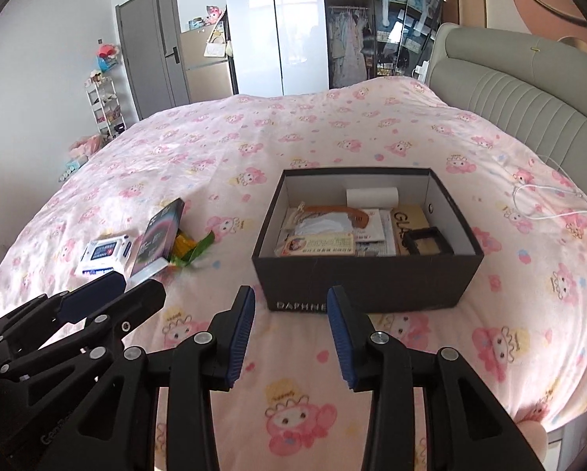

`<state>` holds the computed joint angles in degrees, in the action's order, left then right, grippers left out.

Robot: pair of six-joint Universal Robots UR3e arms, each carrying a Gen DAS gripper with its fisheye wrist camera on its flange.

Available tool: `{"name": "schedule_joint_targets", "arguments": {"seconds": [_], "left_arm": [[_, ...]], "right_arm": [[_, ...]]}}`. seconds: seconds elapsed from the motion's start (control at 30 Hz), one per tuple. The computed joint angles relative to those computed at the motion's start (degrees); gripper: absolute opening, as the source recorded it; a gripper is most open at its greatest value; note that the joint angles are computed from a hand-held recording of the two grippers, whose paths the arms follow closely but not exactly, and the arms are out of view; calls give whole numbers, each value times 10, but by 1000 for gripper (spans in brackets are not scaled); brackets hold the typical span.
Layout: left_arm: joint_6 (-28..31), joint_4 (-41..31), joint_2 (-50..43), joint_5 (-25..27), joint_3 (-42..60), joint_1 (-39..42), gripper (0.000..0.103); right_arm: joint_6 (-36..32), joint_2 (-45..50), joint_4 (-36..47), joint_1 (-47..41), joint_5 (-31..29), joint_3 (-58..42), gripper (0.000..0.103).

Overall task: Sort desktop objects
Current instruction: 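Withdraw the right gripper and move it to the screen-protector box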

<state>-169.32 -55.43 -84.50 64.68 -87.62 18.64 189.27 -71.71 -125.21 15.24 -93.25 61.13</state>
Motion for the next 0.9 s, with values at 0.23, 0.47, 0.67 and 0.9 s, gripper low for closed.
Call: {"name": "schedule_joint_targets", "arguments": {"seconds": [0.23, 0.47, 0.67, 0.9], "left_arm": [[49, -4, 76, -33, -78, 49, 40], [73, -16, 110, -61, -104, 97, 40], [85, -28, 117, -80, -114, 134, 40], [78, -17, 93, -89, -118, 162, 40]], "right_arm": [[19, -43, -45, 15, 22, 86, 35], [26, -31, -53, 47, 2, 75, 35], [27, -1, -48, 64, 6, 45, 35], [22, 53, -39, 76, 21, -15, 35]]}}
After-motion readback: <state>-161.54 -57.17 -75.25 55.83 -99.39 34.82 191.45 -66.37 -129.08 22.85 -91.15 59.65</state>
